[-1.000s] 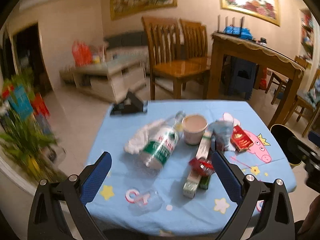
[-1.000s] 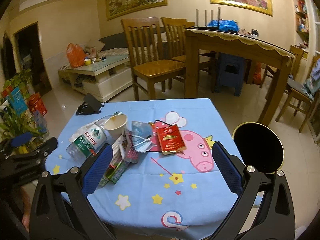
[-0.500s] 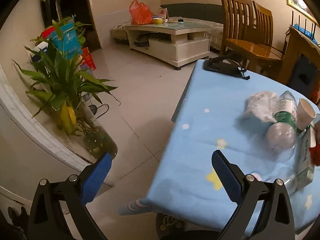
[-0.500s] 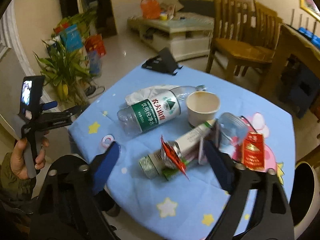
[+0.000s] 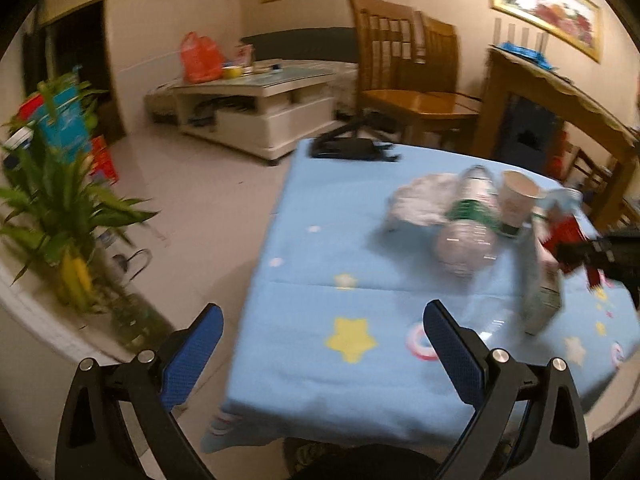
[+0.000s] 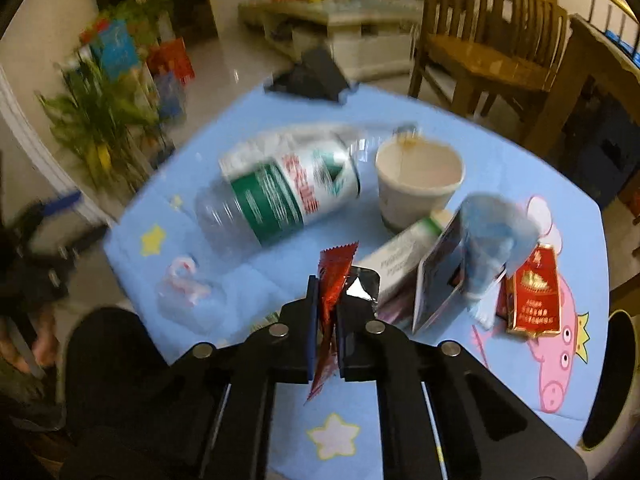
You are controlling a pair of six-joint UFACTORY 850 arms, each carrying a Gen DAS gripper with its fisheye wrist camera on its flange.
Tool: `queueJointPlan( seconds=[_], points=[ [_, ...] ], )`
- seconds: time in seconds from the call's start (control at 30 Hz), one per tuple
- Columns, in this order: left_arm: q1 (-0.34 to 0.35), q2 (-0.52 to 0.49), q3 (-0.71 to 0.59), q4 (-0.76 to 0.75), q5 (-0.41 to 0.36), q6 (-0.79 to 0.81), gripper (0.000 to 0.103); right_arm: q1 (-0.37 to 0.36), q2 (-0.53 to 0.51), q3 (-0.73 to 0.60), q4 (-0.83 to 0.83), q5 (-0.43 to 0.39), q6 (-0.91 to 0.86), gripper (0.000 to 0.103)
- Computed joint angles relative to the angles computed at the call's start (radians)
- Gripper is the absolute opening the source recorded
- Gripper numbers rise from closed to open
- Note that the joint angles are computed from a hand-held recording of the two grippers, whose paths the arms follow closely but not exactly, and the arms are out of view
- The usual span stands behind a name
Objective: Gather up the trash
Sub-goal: 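Grasp the red snack wrapper with the right tool while the left grasps the clear cup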
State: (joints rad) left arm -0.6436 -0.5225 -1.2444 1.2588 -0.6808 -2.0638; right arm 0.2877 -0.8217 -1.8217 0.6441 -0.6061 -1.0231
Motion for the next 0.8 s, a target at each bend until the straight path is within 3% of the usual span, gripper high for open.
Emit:
queueJointPlan(
  seconds=[0.13,0.37,0.43,0.63,0.67,0.73,0.8],
  points=[
    [0.002,-0.015,-0.038,-0.001,0.142,0.027,0.097,-0.049,0.052,0.042,0.255,-0.004,-0.159,0.003],
    [-0.015,-0.167,-0.236,-0.263,0.145,0.294,0.097,-0.136,0.115,0.137,0.454,-0.061,-0.325,0.003],
    [-0.020,-0.211,-0.300,-0.328,0.107,0.352,0.097,-0.162,0.126,0.161,0.488,-0.084,-0.359,0.004],
    [0.004,-0.277,-0.398,-0.540,0.079,0.392,0.096,-0.230,0.128,0.189,0.567,-0.155,-0.443,0.004],
    [0.007,-0.287,-0.413,-0.567,0.069,0.397,0.093,-0.239,0.123,0.188,0.578,-0.164,-0.453,0.004],
    [0.011,-0.325,-0.469,-0.659,0.024,0.441,0.056,-0.255,0.116,0.189,0.606,-0.176,-0.474,0.004],
    [-0.003,-0.351,-0.515,-0.651,-0.061,0.426,0.048,-0.271,0.107,0.194,0.640,-0.184,-0.498,0.004]
  ],
)
